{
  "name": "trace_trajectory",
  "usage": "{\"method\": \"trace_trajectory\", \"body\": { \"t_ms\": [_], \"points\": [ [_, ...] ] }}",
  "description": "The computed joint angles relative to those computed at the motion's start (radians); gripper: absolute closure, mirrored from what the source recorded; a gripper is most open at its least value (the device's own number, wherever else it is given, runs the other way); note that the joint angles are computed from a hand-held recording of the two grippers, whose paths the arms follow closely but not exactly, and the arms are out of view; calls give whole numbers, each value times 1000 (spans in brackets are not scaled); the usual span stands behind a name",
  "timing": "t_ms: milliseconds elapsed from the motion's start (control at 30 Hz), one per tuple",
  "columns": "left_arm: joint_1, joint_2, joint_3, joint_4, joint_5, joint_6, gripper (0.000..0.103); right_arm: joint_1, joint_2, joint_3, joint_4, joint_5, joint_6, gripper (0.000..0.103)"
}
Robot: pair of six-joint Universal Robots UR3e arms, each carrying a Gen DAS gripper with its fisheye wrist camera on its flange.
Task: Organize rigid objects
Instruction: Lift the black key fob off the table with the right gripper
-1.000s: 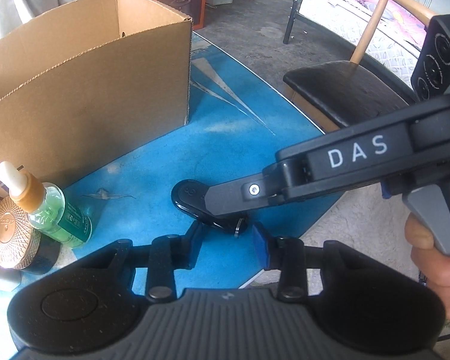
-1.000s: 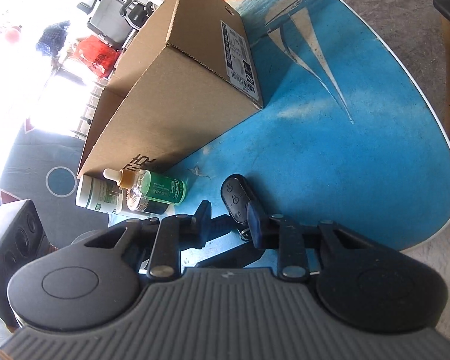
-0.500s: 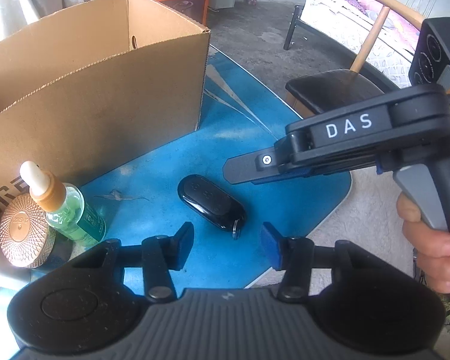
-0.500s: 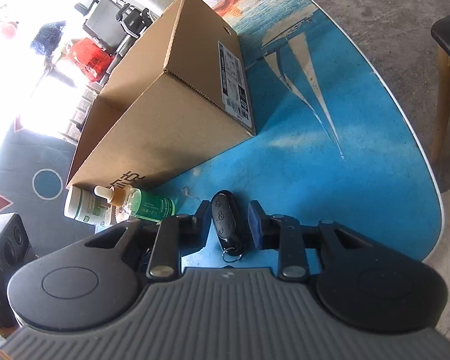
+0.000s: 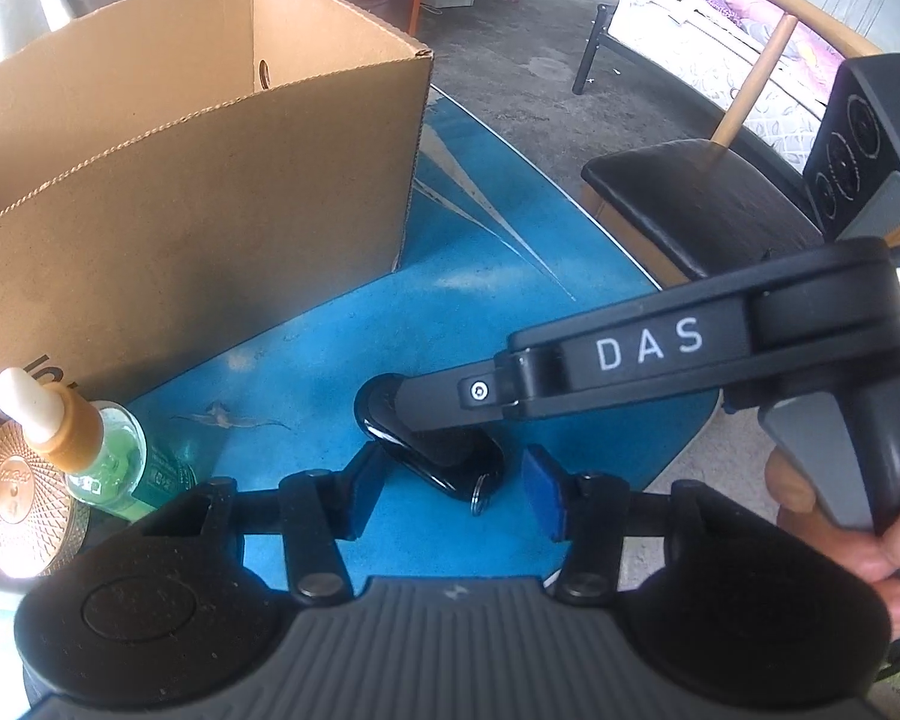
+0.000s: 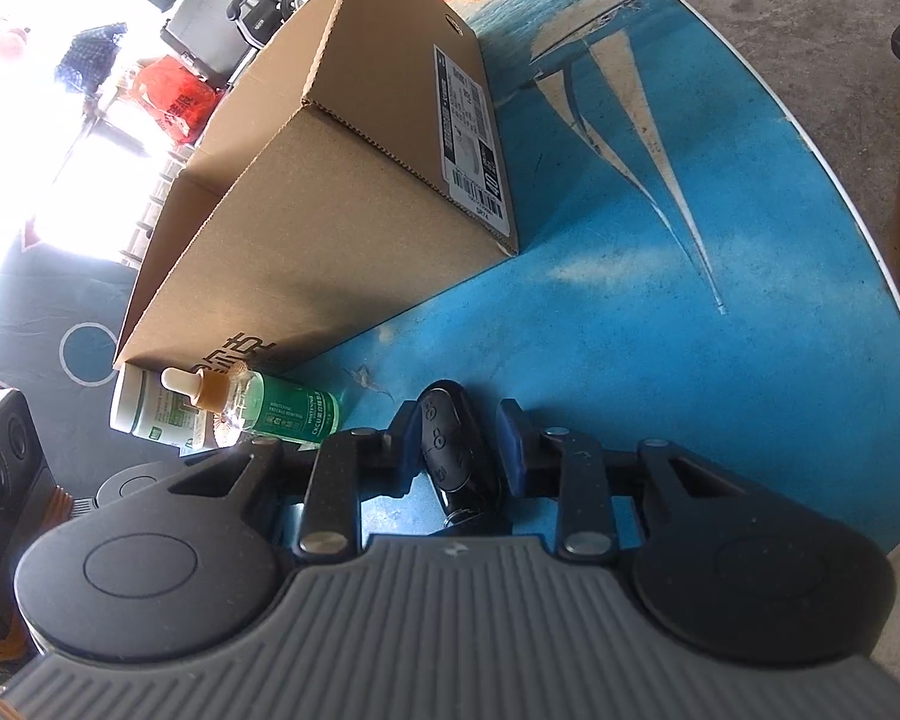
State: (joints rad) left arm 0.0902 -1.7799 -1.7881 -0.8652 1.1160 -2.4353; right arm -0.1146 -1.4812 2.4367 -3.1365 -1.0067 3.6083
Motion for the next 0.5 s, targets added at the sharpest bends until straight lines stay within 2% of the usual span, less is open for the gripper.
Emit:
{"method": "trace_trajectory", "body": {
  "t_ms": [233,500],
  "points": [
    [-8,-1,-6,33,23,1,61,-38,0,66,-84,60,-3,77],
    [-18,-8,-14,76,44,-1,66,-33,14,68,-127,72,-31,79]
  ]
}}
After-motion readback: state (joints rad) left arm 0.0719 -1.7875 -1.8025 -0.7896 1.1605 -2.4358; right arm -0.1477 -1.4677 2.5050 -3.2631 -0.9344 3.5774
